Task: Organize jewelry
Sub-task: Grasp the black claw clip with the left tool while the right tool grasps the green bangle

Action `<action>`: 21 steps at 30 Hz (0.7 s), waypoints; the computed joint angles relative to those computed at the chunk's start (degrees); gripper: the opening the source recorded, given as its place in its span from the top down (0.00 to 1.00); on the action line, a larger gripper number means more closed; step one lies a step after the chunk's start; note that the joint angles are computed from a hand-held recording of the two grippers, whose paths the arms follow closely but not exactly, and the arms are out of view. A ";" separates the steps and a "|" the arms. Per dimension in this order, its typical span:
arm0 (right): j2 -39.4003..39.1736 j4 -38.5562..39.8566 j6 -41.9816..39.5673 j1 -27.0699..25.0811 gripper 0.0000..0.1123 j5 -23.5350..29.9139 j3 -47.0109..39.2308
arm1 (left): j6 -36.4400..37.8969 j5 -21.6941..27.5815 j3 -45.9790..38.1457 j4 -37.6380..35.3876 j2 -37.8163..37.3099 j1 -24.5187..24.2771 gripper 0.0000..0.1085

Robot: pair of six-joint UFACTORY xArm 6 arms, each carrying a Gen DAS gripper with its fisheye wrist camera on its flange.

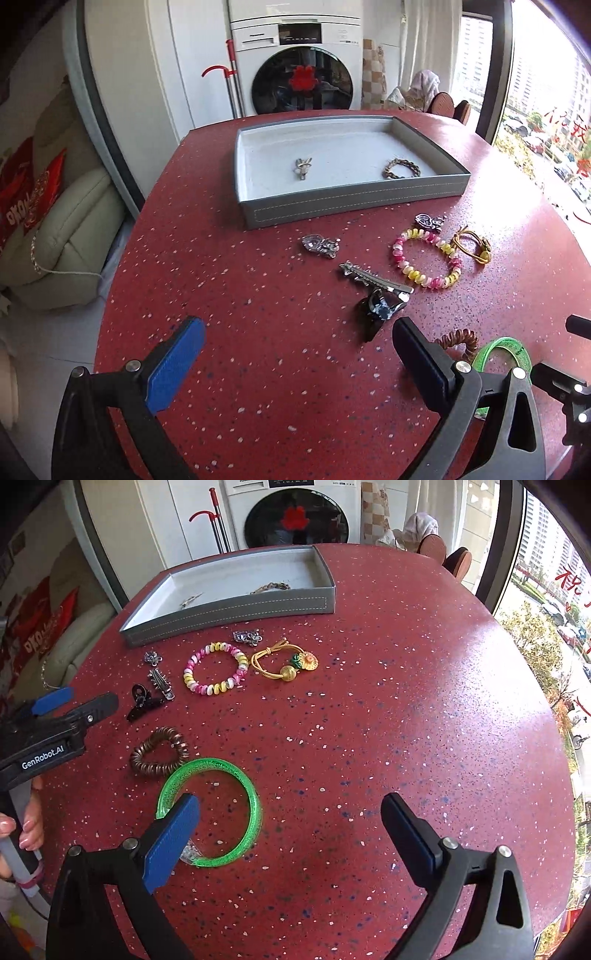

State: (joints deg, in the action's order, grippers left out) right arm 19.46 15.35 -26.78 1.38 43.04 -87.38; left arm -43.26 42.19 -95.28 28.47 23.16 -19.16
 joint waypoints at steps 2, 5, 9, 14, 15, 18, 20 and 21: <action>0.65 -0.65 0.46 0.15 0.18 0.78 -0.76 | 3.92 0.21 -2.28 -2.79 1.91 -0.10 0.08; 0.77 -1.45 0.38 0.60 0.26 1.01 -0.62 | 6.45 0.81 -4.83 -4.73 4.13 -0.25 0.14; 0.60 -3.50 0.74 1.55 0.36 0.50 0.58 | 7.65 1.08 -6.02 -6.24 5.61 -0.24 0.19; -0.04 -6.14 1.39 2.55 0.49 -0.96 2.11 | 9.34 1.84 -7.11 -7.87 6.90 -0.37 0.35; 0.13 -6.00 1.20 2.63 0.52 -0.72 1.77 | 9.83 2.06 -7.31 -8.38 7.09 -0.42 0.37; 0.07 -6.02 0.86 2.81 0.62 -0.66 1.69 | 10.19 1.08 -6.99 -8.74 7.08 -0.56 0.50; 0.00 -5.86 0.87 2.85 0.74 -0.70 1.74 | 11.08 0.79 -7.15 -9.41 7.25 -0.67 0.72; 0.00 -5.63 0.90 2.80 0.85 -0.62 1.69 | 11.51 0.67 -7.06 -9.68 7.23 -0.75 0.78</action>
State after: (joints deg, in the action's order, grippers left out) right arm 19.46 9.71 -25.88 4.18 42.43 -85.68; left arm -31.75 42.86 -102.34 18.79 30.39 -19.92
